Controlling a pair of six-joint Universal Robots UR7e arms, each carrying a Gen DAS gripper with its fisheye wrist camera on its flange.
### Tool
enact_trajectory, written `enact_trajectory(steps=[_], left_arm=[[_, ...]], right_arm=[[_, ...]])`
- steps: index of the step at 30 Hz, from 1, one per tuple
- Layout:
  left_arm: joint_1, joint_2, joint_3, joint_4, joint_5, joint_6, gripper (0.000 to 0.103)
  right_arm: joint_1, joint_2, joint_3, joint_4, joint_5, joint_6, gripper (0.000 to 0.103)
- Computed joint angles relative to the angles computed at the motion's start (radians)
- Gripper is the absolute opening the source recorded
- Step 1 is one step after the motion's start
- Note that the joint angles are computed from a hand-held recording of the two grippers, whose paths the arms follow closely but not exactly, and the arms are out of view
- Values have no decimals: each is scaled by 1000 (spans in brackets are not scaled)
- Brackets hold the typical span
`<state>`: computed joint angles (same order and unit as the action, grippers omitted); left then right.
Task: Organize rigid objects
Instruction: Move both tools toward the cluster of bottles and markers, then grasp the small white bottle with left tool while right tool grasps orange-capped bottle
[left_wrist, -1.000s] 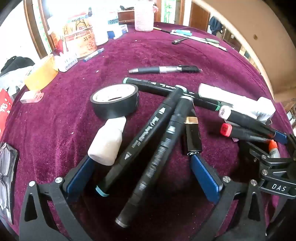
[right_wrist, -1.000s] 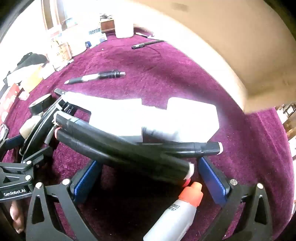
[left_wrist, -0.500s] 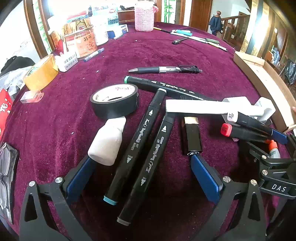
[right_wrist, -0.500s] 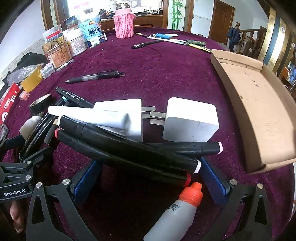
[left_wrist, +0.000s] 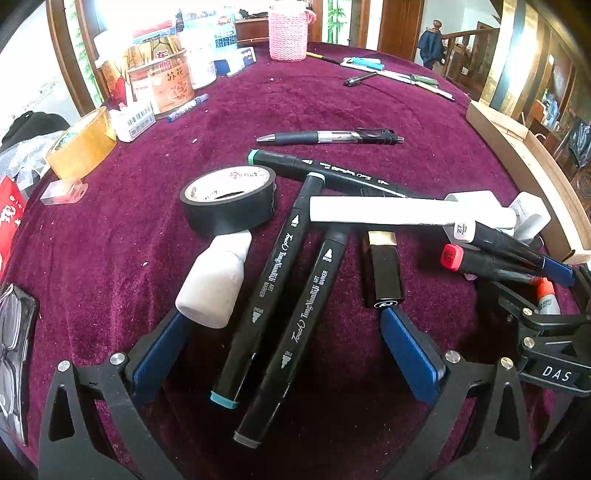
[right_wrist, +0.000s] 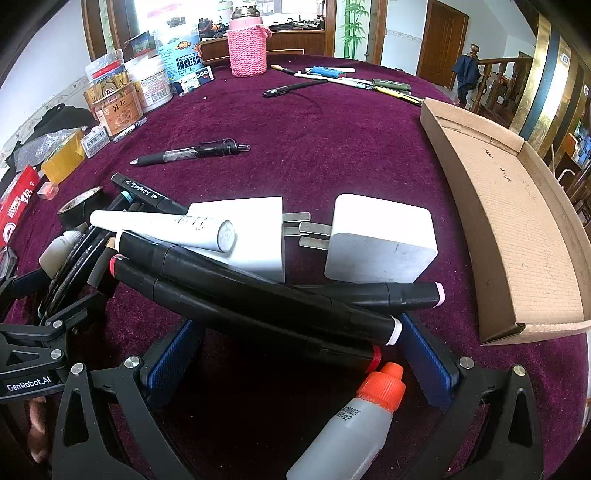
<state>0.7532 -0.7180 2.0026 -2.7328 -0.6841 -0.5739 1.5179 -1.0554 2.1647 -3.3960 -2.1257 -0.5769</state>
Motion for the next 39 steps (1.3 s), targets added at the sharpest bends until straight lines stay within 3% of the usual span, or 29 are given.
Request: enact_trajectory(steps=[6, 10, 12, 16, 19, 21, 29, 30, 34, 37, 39], left_arm=[[-2, -7, 6, 5, -8, -10, 103], [8, -33, 28, -41, -60, 36, 103], [11, -52, 42, -42, -91, 47, 103], [-2, -77, 71, -55, -110, 99, 103], [-15, -101, 104, -95, -120, 139, 103], [-21, -115, 115, -94, -115, 145, 103], [1, -174, 126, -62, -109, 124, 102], [8, -179, 123, -67, -114, 130, 101], [41, -181, 80, -4, -136, 128, 70], [63, -165, 35, 44, -138, 124, 67], [69, -155, 15, 66, -137, 131, 59]], right_arm=[[-1, -2, 4, -5, 0, 1, 102], [1, 0, 1, -1, -2, 0, 102], [-4, -22, -3, 57, 7, -23, 102], [-13, -91, -28, 285, 26, -78, 102], [-47, -117, 16, 234, 103, -159, 102], [-41, -129, 28, 254, 97, -192, 101], [-59, -238, 81, 360, 170, -206, 101], [-65, -263, 98, 369, 201, -221, 101], [-105, -352, 148, 376, 306, -288, 101], [-128, -402, 170, 389, 374, -316, 101], [-140, -425, 179, 401, 411, -328, 100]])
